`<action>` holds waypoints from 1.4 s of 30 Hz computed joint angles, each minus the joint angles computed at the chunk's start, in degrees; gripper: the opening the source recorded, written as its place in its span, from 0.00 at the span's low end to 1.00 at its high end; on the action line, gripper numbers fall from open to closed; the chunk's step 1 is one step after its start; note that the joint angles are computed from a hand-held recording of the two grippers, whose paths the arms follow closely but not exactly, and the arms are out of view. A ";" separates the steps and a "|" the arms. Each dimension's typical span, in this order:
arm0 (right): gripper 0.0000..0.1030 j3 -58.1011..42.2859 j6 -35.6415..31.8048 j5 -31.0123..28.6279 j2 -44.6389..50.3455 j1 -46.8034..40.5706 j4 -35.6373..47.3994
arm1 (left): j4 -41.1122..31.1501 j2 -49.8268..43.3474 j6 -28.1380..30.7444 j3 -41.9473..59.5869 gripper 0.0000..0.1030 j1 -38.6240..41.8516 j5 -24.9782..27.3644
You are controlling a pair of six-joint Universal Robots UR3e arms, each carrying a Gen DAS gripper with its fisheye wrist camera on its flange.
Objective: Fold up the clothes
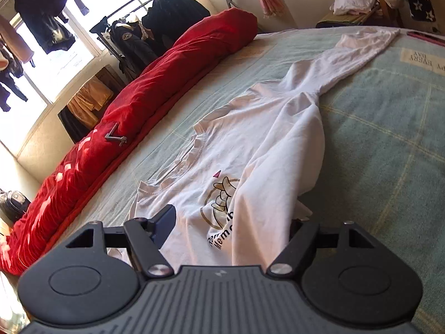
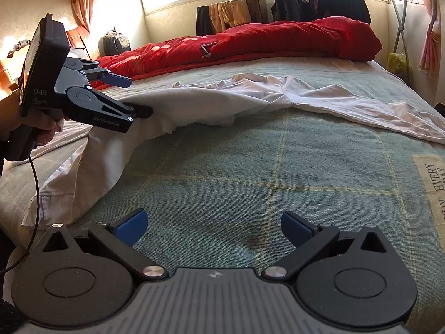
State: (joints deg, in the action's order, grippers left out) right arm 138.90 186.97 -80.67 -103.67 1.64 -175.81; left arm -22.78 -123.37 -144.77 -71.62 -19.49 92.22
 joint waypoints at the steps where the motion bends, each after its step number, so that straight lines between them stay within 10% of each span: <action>1: 1.00 -0.05 -0.07 0.17 0.23 -0.26 -0.15 | -2.02 -0.01 -0.88 1.06 0.72 1.92 -3.28; 18: 0.87 -15.88 0.11 30.19 22.08 -10.75 -9.72 | -28.84 -15.09 -16.08 22.45 0.81 23.79 -40.70; 24: 0.61 -36.34 -4.74 21.04 36.31 -2.33 -2.95 | -30.68 -17.27 -14.08 23.80 0.83 25.51 -45.44; 38: 0.46 -61.91 -31.51 0.96 53.83 10.70 5.71 | -36.42 -21.91 -10.35 30.80 0.85 26.94 -49.47; 42: 0.04 -59.06 -33.41 -0.62 51.32 10.73 5.66 | -36.79 -20.38 -10.85 29.71 0.85 26.68 -48.48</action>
State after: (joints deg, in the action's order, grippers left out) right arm 79.84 153.56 -81.29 -52.34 12.37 -170.15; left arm -59.57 -143.75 -155.62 -41.90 7.19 43.75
